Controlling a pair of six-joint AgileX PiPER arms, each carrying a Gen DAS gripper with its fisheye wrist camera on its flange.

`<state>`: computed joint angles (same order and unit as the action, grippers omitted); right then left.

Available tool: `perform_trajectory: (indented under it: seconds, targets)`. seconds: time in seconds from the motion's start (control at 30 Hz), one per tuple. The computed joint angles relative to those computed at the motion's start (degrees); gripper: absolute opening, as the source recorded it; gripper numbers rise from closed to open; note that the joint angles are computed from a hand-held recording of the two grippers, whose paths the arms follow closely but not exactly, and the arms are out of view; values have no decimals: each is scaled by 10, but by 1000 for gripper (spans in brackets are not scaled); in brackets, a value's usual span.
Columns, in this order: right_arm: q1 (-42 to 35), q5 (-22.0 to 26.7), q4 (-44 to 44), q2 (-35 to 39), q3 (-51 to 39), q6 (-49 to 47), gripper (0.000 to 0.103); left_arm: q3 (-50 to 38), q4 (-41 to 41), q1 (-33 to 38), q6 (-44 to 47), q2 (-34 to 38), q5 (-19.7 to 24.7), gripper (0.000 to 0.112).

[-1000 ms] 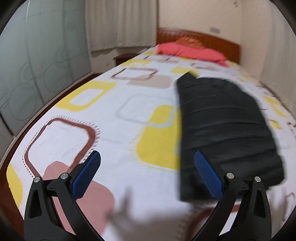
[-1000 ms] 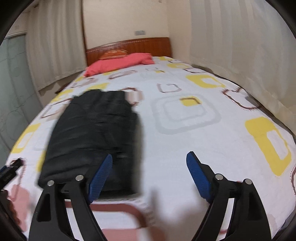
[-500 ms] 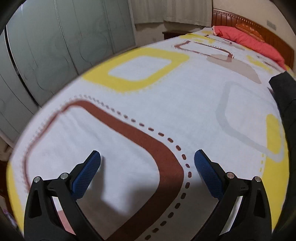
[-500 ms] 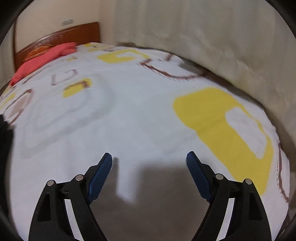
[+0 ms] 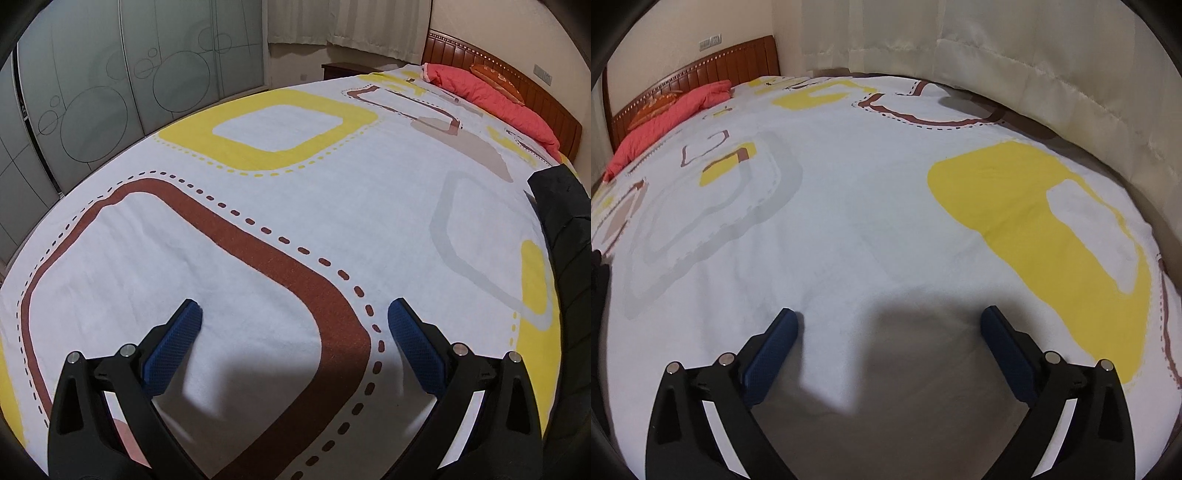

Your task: Fold large clothes

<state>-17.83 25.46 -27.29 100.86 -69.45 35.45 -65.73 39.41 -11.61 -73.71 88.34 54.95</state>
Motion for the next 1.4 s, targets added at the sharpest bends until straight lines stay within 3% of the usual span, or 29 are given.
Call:
perform_trajectory:
  seconds: [1.4]
  targets:
    - [-6, 3, 27, -5, -1, -25, 99, -7, -2, -1, 3, 3, 5, 101]
